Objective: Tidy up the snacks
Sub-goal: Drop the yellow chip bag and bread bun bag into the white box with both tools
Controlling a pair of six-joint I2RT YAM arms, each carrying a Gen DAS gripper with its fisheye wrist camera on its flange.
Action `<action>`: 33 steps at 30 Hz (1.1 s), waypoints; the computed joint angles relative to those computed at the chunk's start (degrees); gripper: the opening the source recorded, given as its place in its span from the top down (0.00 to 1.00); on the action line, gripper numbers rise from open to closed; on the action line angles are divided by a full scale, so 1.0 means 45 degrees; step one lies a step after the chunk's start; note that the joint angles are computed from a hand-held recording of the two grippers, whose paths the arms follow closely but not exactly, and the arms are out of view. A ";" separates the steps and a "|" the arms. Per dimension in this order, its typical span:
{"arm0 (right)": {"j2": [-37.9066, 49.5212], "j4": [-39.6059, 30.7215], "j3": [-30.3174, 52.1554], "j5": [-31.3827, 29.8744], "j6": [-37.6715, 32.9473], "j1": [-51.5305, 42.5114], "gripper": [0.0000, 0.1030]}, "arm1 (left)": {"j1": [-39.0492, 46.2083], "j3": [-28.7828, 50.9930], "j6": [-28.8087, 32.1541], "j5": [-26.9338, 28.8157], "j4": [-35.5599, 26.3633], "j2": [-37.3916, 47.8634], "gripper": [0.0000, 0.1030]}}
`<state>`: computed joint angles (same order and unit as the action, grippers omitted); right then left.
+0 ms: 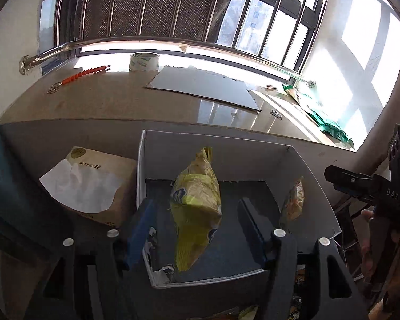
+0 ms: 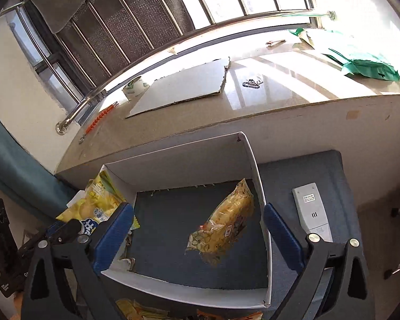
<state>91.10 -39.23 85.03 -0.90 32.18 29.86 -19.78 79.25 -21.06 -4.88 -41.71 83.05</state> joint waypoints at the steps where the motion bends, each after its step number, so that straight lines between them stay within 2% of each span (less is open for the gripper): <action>1: -0.0181 0.0315 -0.0247 0.0034 0.0078 -0.0053 0.00 | -0.0127 -0.0184 0.0058 -0.0398 0.0126 -0.0189 0.01; 7: -0.0953 0.1027 -0.1022 0.1304 -0.0424 0.0351 0.00 | -0.0148 -0.0470 0.0360 -0.0573 -0.0159 -0.0908 0.00; 10: -0.1583 0.1024 -0.1508 0.1549 -0.0947 0.0693 0.00 | -0.0632 -0.0802 0.0529 -0.1454 -0.0288 -0.1553 0.00; 13: -0.2678 0.1099 -0.2287 0.2236 -0.1394 0.1362 0.00 | -0.1206 -0.1946 0.0697 -0.1847 0.0464 -0.2969 0.00; 15: -0.3596 0.1218 -0.2973 0.2565 -0.1573 0.1872 0.00 | -0.1741 -0.2302 0.0582 -0.2200 0.0197 -0.3646 0.00; 18: -0.5136 0.0688 -0.3905 0.3174 -0.1411 0.2878 0.00 | -0.2769 -0.2433 -0.0082 -0.2367 -0.1050 -0.4584 0.00; 22: -0.7725 -0.0165 -0.5594 0.5410 -0.0231 0.5368 0.00 | -0.5604 -0.3251 -0.1744 -0.4382 -0.1972 -0.6470 0.00; 25: -0.9277 -0.1632 -0.6623 0.8015 0.1926 0.8462 0.00 | -0.8751 -0.3628 -0.3973 -0.6663 -0.3351 -0.7296 0.00; 27: -0.9915 -0.3182 -0.7223 1.0003 0.4649 1.0972 0.00 | -1.1383 -0.3902 -0.6649 -0.8428 -0.4717 -0.7457 0.00; 29: -1.0254 -0.4834 -0.7817 1.1277 0.7781 1.3359 0.00 | -1.3574 -0.4593 -0.9088 -0.9281 -0.5253 -0.7851 0.00; 31: -0.9961 -0.6791 -0.8238 1.2089 1.1605 1.5380 0.00 | -1.5366 -0.5073 -1.1631 -1.0043 -0.5886 -0.7857 0.00; 32: -0.9838 -0.7547 -0.8436 1.2057 1.3135 1.6082 0.00 | -1.6091 -0.5225 -1.2732 -1.0250 -0.6247 -0.7733 0.00; 33: -0.9765 -0.8011 -0.8587 1.1835 1.3980 1.6455 0.00 | -1.6692 -0.5194 -1.3824 -1.0498 -0.6859 -0.7413 0.00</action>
<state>47.16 -75.28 46.39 52.36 95.09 103.91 -94.89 55.88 -83.27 -52.13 -72.57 49.69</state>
